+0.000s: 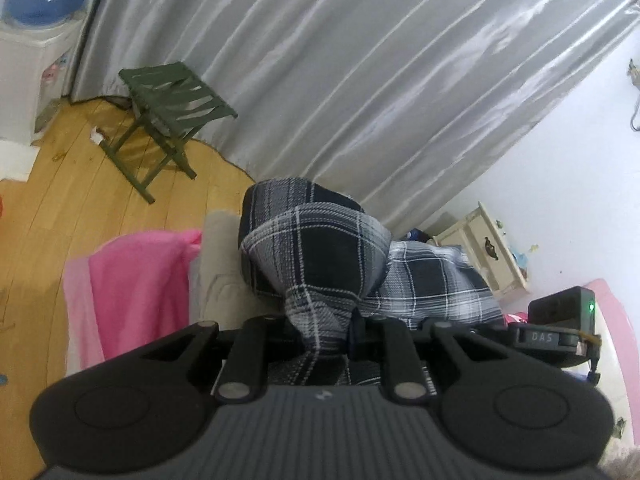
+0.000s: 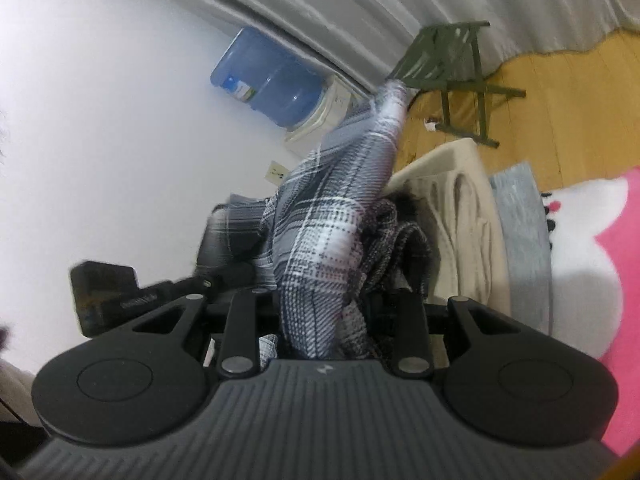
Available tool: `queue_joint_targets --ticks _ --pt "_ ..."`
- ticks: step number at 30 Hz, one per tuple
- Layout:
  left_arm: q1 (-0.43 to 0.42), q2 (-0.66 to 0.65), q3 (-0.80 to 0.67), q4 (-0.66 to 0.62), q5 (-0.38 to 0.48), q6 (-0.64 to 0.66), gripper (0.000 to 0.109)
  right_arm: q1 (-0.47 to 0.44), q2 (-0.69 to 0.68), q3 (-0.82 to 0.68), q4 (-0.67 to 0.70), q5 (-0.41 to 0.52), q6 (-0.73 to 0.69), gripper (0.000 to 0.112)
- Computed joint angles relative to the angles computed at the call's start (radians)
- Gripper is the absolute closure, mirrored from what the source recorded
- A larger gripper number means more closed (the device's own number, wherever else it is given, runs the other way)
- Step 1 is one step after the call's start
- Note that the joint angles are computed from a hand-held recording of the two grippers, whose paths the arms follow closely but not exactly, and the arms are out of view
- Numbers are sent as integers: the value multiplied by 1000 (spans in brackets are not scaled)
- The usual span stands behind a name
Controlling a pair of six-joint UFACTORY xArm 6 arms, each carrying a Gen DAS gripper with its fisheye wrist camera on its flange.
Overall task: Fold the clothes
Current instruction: 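Carry the held plaid garment away from the bed with both grippers, then lower the plaid garment onto the folded clothes stack and open both grippers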
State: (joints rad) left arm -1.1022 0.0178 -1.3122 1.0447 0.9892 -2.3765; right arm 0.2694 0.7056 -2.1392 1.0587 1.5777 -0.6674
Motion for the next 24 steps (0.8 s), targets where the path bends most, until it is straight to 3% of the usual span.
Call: queue_joint_targets --ticks 5,8,10,13,17,19,21,23,24 --pt "30 -8 44 60 -45 -30 87 -6 24 -35 14 11 -38 83" --pt "45 -4 86 68 -69 -64 74 -6 84 -88 -2 16 -68 81" --pt "46 -23 119 112 -86 -136 73 -21 181 -206 41 80 27 79" --pt "40 -61 162 177 -83 -232 64 -49 251 -282 121 133 159 71" --pt "84 -112 256 322 -167 -492 59 -75 282 -245 274 144 317 53" --pt "101 -110 273 357 -184 -559 60 -79 290 -203 352 130 383 50" --pt "87 -96 257 343 -146 -541 72 -80 255 -123 381 95 380 51" --pt "54 -75 220 305 -74 -478 77 -75 163 1 357 30 249 72" --pt "33 -65 199 302 -34 -449 78 -73 102 58 328 0 145 73"
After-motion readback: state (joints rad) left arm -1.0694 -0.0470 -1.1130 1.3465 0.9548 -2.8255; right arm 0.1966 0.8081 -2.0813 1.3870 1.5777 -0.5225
